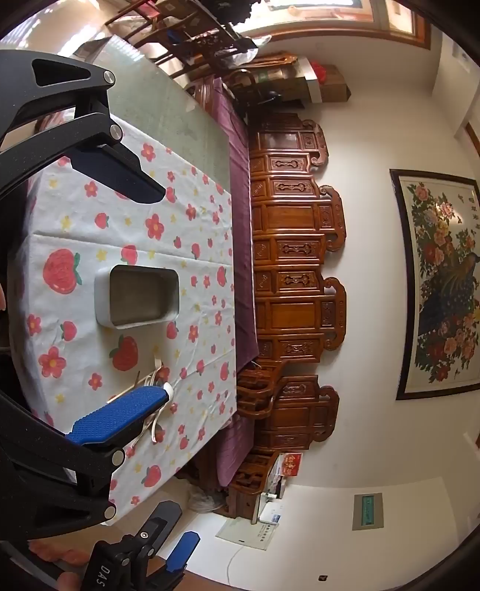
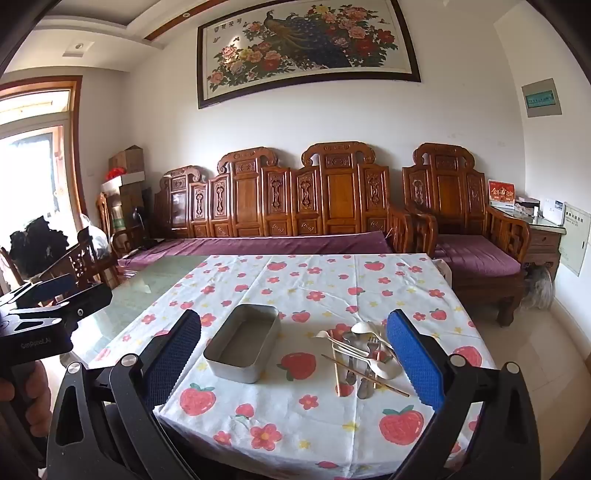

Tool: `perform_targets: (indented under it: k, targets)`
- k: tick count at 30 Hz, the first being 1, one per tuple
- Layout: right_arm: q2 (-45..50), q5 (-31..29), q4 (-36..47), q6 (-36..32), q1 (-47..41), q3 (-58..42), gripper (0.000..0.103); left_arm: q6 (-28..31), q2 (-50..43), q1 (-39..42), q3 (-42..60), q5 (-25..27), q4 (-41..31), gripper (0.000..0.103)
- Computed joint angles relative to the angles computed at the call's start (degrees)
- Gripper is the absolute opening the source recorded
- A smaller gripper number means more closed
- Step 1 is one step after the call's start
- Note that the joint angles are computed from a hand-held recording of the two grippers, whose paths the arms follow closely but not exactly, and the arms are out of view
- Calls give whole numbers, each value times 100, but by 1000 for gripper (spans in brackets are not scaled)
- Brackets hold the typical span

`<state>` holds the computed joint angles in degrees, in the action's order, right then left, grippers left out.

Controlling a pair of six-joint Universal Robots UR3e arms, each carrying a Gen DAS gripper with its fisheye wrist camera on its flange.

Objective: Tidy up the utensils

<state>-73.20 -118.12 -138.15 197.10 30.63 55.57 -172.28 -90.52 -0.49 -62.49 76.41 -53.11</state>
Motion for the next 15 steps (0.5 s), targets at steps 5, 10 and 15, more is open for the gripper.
perform_targets:
  k: [5, 10, 15]
  targets:
    - [-24, 20, -43, 6, -12, 43, 101, 9, 3, -15, -10, 8, 16, 96]
    - [-53, 57, -62, 32, -33, 82, 101, -5, 6, 10, -17, -19, 24, 96]
    - [-37, 49, -54, 36, -16, 48, 101, 8, 3, 3, -17, -3, 35, 96]
